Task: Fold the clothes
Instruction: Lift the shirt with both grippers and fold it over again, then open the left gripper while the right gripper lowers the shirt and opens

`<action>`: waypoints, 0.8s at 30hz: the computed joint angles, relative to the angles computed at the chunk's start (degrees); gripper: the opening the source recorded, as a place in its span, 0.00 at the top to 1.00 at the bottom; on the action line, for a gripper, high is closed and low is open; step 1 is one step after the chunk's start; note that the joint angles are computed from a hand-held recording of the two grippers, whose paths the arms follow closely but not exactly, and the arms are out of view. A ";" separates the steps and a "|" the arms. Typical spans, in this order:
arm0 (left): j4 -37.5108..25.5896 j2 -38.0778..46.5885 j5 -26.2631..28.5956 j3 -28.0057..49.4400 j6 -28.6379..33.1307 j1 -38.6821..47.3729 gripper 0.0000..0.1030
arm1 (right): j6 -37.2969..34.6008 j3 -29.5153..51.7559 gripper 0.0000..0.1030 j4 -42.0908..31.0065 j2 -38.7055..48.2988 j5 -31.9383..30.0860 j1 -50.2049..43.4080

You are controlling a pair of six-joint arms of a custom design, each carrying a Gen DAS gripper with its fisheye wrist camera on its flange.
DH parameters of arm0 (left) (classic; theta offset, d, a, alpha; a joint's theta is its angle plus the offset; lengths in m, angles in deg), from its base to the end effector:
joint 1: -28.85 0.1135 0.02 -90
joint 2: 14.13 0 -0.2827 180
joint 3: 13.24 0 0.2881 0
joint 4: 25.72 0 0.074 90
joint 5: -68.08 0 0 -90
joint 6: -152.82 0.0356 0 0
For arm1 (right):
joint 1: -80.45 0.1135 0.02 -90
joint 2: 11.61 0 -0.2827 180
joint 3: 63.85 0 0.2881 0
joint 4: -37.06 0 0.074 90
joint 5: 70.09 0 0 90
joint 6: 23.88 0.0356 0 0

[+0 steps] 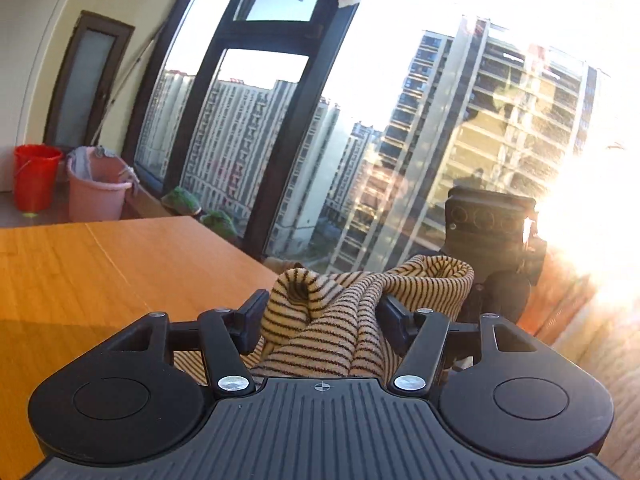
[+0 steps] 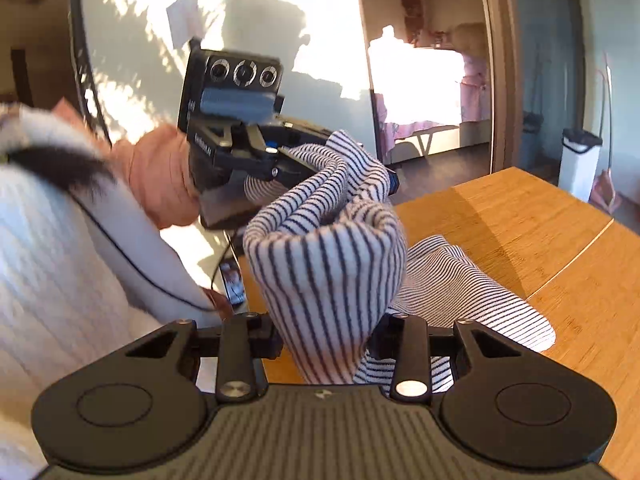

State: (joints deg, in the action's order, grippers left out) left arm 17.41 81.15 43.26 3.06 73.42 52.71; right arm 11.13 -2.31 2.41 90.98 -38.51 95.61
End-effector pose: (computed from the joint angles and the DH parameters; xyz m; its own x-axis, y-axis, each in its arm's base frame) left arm 0.1714 0.0405 0.0601 -0.4339 -0.1075 -0.8945 0.5930 0.7134 -0.3734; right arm 0.3026 0.1134 0.1104 -0.2581 -0.5143 -0.8178 -0.9611 0.0509 0.2713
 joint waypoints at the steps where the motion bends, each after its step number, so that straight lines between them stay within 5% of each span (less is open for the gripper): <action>1: 7.30 5.65 -1.52 1.35 -5.52 -0.05 0.25 | 4.28 2.23 0.64 0.05 2.47 -1.97 -0.76; 2: 12.01 9.94 -2.82 2.91 -9.94 0.14 0.23 | 10.86 4.81 0.64 1.86 6.00 -3.42 -1.74; 5: 12.31 16.12 -3.18 7.73 -15.10 3.24 0.17 | 30.16 8.64 0.64 13.03 13.13 0.60 -2.50; 9: 3.48 15.87 -1.21 8.77 -8.06 8.32 0.06 | 42.17 11.12 0.62 23.01 20.10 4.70 -3.27; 11: -2.48 14.76 -1.79 7.91 -1.35 9.78 0.05 | 44.44 10.97 0.59 26.30 21.63 5.85 -3.18; 13: -1.45 16.72 -4.18 6.51 0.78 9.30 0.04 | 45.58 10.21 0.52 29.11 22.31 7.20 -2.62; 16: 12.92 24.44 -10.78 5.05 -5.89 4.80 0.07 | 46.93 9.02 0.39 32.88 23.28 9.03 -2.05; 18: 21.41 28.78 -16.78 4.84 -11.21 0.98 0.15 | 46.10 6.89 0.38 33.32 22.61 8.59 -3.68; 21: 23.42 28.47 -30.10 5.35 -18.03 -6.02 0.19 | 45.91 3.68 0.36 36.63 20.04 9.70 -3.75; 24: 28.12 30.18 -36.36 4.46 -21.41 -9.43 0.19 | 46.17 -1.27 0.28 44.05 15.63 12.18 -3.33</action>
State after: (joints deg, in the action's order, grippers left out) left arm 45.53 111.33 6.90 7.51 52.00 43.29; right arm 57.29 -3.58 46.46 106.60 -26.32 92.28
